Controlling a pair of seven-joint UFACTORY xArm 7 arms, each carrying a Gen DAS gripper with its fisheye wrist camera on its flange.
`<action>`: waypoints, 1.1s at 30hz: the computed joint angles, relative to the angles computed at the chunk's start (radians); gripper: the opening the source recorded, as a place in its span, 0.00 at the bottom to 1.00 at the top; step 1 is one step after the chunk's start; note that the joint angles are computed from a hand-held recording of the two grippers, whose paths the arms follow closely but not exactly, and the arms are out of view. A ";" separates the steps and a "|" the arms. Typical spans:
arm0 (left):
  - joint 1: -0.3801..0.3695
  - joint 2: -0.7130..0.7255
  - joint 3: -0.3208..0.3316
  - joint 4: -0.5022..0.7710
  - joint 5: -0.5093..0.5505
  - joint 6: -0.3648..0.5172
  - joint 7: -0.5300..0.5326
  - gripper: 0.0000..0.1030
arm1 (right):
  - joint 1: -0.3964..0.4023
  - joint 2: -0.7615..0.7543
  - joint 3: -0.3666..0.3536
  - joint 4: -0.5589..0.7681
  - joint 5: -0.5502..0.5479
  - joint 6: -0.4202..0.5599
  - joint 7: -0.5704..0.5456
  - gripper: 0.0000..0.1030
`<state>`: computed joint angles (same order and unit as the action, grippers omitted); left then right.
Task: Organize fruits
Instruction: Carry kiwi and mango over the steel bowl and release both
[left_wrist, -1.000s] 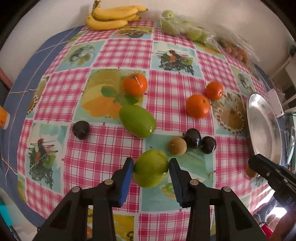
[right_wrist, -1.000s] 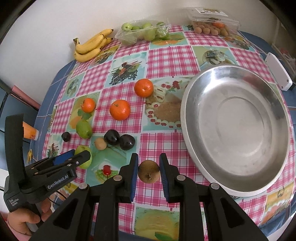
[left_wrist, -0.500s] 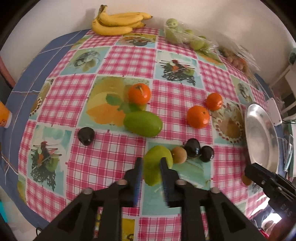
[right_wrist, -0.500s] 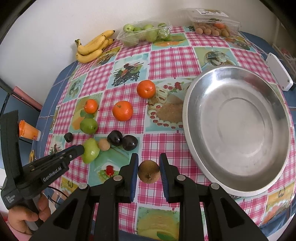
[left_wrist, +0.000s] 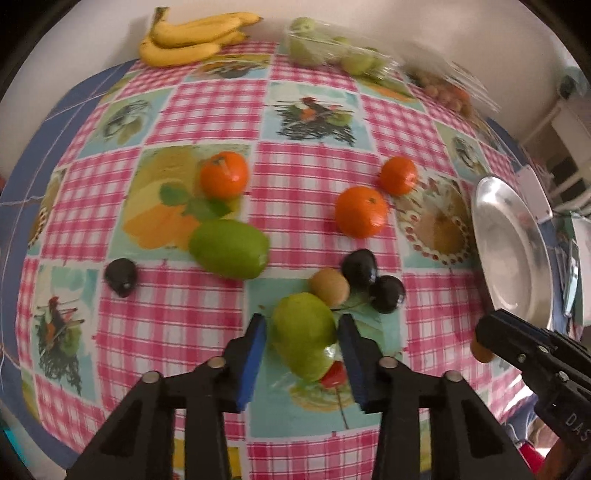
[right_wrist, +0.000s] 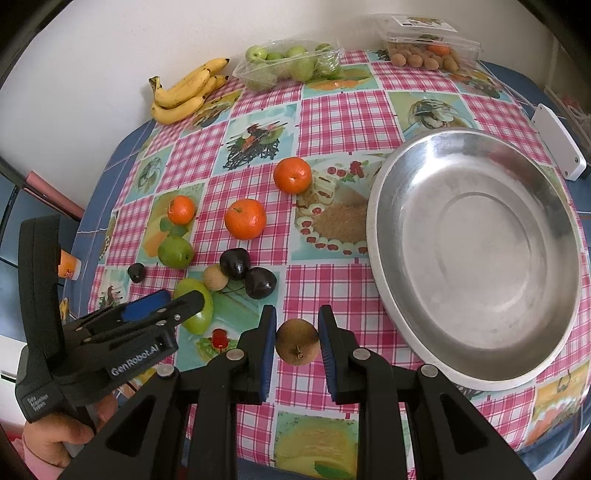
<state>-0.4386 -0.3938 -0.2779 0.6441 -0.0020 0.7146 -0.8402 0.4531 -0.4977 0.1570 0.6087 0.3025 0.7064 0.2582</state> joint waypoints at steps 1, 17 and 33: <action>0.000 0.012 -0.006 0.010 0.010 0.007 0.003 0.40 | 0.000 0.002 0.000 0.001 -0.001 0.001 -0.001 0.23; 0.031 -0.051 -0.025 0.002 0.061 -0.029 -0.087 0.39 | 0.003 0.004 -0.004 0.009 0.008 -0.009 -0.006 0.23; 0.027 0.166 -0.071 0.263 0.254 -0.004 -0.068 0.39 | -0.144 -0.045 -0.040 0.001 -0.061 -0.038 0.092 0.23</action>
